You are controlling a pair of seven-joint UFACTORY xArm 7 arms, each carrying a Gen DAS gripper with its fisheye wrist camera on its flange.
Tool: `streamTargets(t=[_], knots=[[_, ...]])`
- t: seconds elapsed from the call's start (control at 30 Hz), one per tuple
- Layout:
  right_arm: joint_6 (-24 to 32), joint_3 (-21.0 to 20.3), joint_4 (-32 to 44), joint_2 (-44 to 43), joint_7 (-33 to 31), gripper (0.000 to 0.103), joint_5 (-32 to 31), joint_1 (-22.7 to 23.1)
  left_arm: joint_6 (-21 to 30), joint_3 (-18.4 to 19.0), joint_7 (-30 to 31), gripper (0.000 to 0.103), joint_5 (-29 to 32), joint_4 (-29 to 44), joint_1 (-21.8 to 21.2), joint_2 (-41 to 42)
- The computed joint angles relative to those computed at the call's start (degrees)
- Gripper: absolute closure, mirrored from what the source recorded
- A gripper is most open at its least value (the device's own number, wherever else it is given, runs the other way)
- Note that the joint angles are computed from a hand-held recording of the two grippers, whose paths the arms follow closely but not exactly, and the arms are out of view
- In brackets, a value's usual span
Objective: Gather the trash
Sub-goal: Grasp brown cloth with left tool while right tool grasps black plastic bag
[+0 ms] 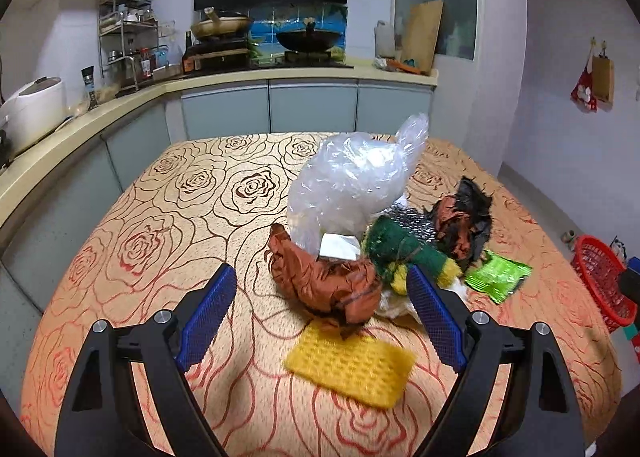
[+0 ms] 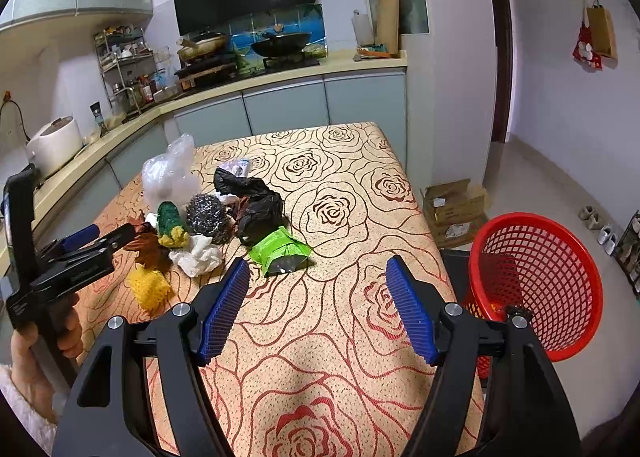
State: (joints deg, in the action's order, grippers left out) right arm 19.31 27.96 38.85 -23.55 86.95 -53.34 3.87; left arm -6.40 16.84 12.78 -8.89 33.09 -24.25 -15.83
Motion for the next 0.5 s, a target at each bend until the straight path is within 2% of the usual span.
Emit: streamTargets(t=[0.23, 0.27, 0.33, 0.4, 0.47, 0.5], knots=[[0.49, -1.16, 1.52, 2.97, 0.14, 0.034, -1.1, -0.01, 0.89, 10.43, 4.21, 0.021, -4.01, 3.33, -11.42, 4.14], [0.59, -1.36, 1.92, 3.64, 0.3, 0.034, -1.5, 0.12, 0.96, 12.4, 5.51, 0.024, -5.25, 3.54, -13.6, 4.41], [0.78, -2.05, 2.8, 5.06, 0.43, 0.034, -2.21, 0.63, 1.89, 12.93, 7.08, 0.04, -6.78, 4.19, -14.21, 5.22], [0.9, -2.8, 3.91, 6.85, 0.9, 0.034, -3.29, 1.34, 2.8, 15.38, 9.17, 0.047, -9.6, 5.01, -16.89, 5.73], [1.28, -3.69, 4.95, 8.43, 1.51, 0.034, -4.52, 2.39, 3.17, 20.67, 12.87, 0.05, -14.09, 5.52, -22.53, 5.13], [1.2, -4.41, 5.11, 8.8, 1.52, 0.034, -4.81, 3.06, 3.25, 21.74, 14.03, 0.051, -15.43, 5.66, -23.72, 4.94]])
